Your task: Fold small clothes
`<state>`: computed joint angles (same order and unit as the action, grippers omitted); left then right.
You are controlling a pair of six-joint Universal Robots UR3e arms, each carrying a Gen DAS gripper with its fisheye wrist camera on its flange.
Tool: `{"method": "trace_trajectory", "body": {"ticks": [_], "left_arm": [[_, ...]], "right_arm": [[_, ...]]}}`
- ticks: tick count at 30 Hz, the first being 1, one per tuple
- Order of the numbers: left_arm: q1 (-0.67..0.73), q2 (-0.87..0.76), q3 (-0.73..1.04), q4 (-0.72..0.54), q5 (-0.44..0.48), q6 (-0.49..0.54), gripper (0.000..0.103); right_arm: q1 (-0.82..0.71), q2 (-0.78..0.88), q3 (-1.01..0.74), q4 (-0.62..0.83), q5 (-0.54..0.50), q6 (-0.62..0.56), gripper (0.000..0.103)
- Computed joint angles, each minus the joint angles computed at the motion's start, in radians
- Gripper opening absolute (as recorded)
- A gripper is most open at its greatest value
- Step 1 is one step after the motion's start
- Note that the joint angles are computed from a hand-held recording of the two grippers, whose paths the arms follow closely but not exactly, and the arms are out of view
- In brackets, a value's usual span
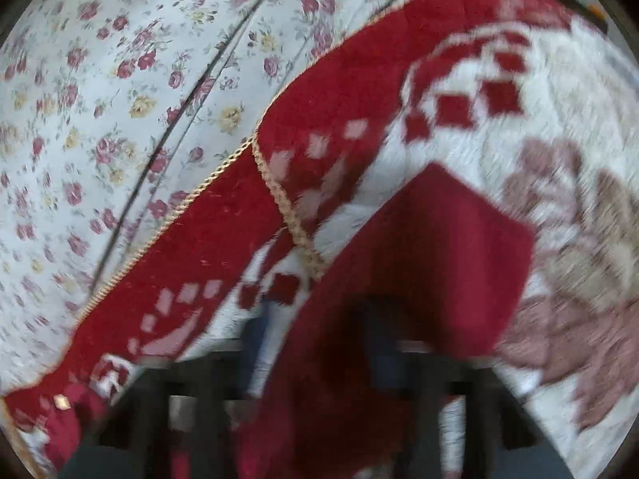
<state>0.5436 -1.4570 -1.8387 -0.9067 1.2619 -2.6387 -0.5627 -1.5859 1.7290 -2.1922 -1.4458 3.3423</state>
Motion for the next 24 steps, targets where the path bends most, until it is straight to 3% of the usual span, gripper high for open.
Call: {"method": "trace_trajectory", "body": {"ticks": [5, 10, 13, 17, 24], "left_arm": [[0.020, 0.019, 0.009, -0.026, -0.035, -0.002, 0.103], [0.076, 0.050, 0.021, -0.059, -0.107, -0.017, 0.103], [0.105, 0.055, 0.027, -0.076, -0.130, -0.026, 0.103], [0.142, 0.045, 0.047, -0.117, -0.164, -0.034, 0.103], [0.184, 0.034, 0.067, -0.121, -0.199, -0.060, 0.103]], "right_arm": [[-0.099, -0.207, 0.035, 0.072, 0.168, -0.136, 0.007], [-0.090, -0.273, -0.144, 0.230, 0.378, -0.192, 0.008], [0.079, -0.181, -0.295, 0.225, 0.375, -0.151, 0.008], [0.336, -0.011, -0.454, 0.174, 0.298, -0.085, 0.008], [0.727, 0.391, -0.760, 0.108, 0.237, -0.015, 0.008]]}}
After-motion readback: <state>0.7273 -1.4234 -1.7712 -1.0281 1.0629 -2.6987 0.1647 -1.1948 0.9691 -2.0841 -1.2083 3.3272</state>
